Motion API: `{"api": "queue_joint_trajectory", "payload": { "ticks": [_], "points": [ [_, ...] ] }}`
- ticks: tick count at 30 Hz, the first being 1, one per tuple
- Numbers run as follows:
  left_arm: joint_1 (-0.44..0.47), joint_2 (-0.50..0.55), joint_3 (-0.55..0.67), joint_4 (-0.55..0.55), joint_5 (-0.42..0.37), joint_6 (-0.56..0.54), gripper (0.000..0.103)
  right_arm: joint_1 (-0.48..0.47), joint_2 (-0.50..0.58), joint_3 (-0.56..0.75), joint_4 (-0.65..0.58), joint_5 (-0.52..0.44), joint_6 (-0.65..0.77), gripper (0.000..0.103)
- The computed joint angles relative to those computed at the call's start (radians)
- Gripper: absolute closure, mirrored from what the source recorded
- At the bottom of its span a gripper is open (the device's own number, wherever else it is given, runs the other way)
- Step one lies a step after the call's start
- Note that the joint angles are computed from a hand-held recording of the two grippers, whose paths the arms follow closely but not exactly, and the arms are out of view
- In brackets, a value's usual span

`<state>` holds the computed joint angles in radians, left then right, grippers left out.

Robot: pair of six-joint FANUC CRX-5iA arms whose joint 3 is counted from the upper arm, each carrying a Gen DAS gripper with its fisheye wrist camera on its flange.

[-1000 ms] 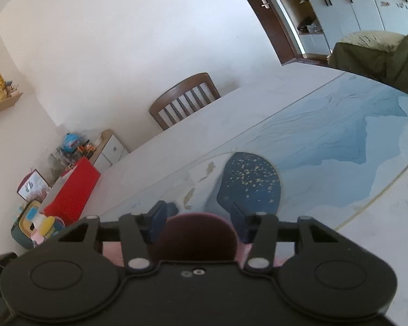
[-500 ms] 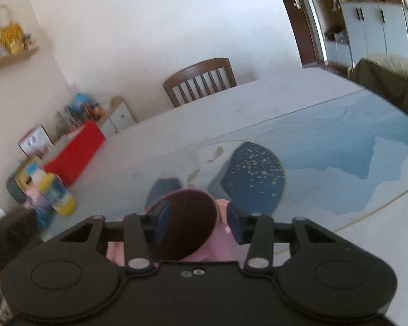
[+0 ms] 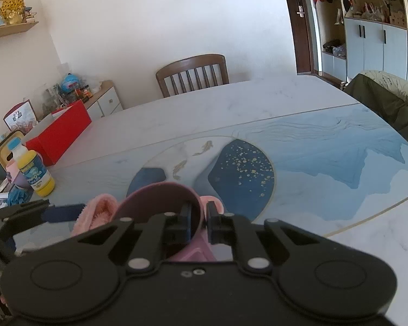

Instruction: Organize objects

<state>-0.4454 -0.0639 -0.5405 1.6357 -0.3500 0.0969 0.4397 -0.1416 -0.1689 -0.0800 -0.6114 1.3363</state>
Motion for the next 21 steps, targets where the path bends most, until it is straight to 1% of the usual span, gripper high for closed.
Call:
{"api": "queue_joint_trajectory", "payload": {
  "ticks": [1, 2, 3, 4, 5, 6, 7, 9, 10, 12, 13, 14, 15, 16, 18, 19, 21],
  "points": [
    [0.009, 0.012, 0.011, -0.052, 0.000, 0.051, 0.028, 0.002, 0.000, -0.002, 0.005, 0.002, -0.008, 0.093],
    [0.019, 0.025, 0.024, -0.108, -0.009, 0.103, 0.036, 0.003, -0.001, -0.004, 0.009, 0.005, -0.013, 0.093],
    [0.031, 0.038, 0.038, -0.167, -0.025, 0.155, 0.059, 0.005, -0.002, -0.008, 0.012, 0.009, -0.017, 0.093],
    [0.039, 0.049, 0.050, -0.208, -0.040, 0.198, 0.077, 0.007, -0.004, -0.013, 0.017, 0.016, -0.024, 0.093],
    [0.040, 0.054, 0.057, -0.211, -0.040, 0.214, 0.078, 0.010, -0.006, -0.019, 0.025, 0.022, -0.033, 0.093],
    [0.020, 0.048, 0.046, -0.162, -0.012, 0.182, 0.081, 0.013, -0.009, -0.026, 0.037, 0.029, -0.045, 0.094],
    [-0.014, 0.034, 0.030, -0.068, 0.026, 0.101, 0.087, 0.014, -0.011, -0.032, 0.043, 0.036, -0.055, 0.094],
    [-0.064, 0.010, 0.009, 0.101, 0.038, -0.057, 0.087, 0.017, -0.015, -0.048, 0.073, 0.055, -0.109, 0.094],
    [-0.079, 0.001, 0.004, 0.149, 0.020, -0.108, 0.087, 0.017, -0.016, -0.054, 0.081, 0.063, -0.132, 0.094],
    [-0.117, -0.009, 0.003, 0.196, 0.022, -0.183, 0.087, 0.015, -0.019, -0.065, 0.094, 0.078, -0.187, 0.094],
    [-0.123, -0.007, 0.008, 0.178, 0.019, -0.177, 0.087, 0.013, -0.021, -0.068, 0.095, 0.085, -0.210, 0.094],
    [-0.119, 0.001, 0.016, 0.135, 0.005, -0.148, 0.087, 0.012, -0.022, -0.071, 0.095, 0.091, -0.231, 0.094],
    [-0.122, 0.011, 0.023, 0.121, 0.006, -0.145, 0.087, 0.006, -0.021, -0.066, 0.072, 0.090, -0.236, 0.094],
    [-0.132, 0.016, 0.027, 0.125, 0.024, -0.151, 0.087, -0.007, -0.020, -0.052, 0.017, 0.080, -0.218, 0.094],
    [-0.118, 0.030, 0.030, 0.123, 0.003, -0.133, 0.089, -0.015, -0.025, -0.056, 0.002, 0.089, -0.252, 0.094],
    [-0.107, 0.035, 0.031, 0.113, -0.008, -0.113, 0.089, -0.029, -0.025, -0.051, -0.041, 0.090, -0.229, 0.094],
    [-0.097, 0.038, 0.029, 0.103, 0.006, -0.086, 0.089, -0.077, -0.014, -0.013, -0.183, 0.058, -0.136, 0.095]
  ]
}}
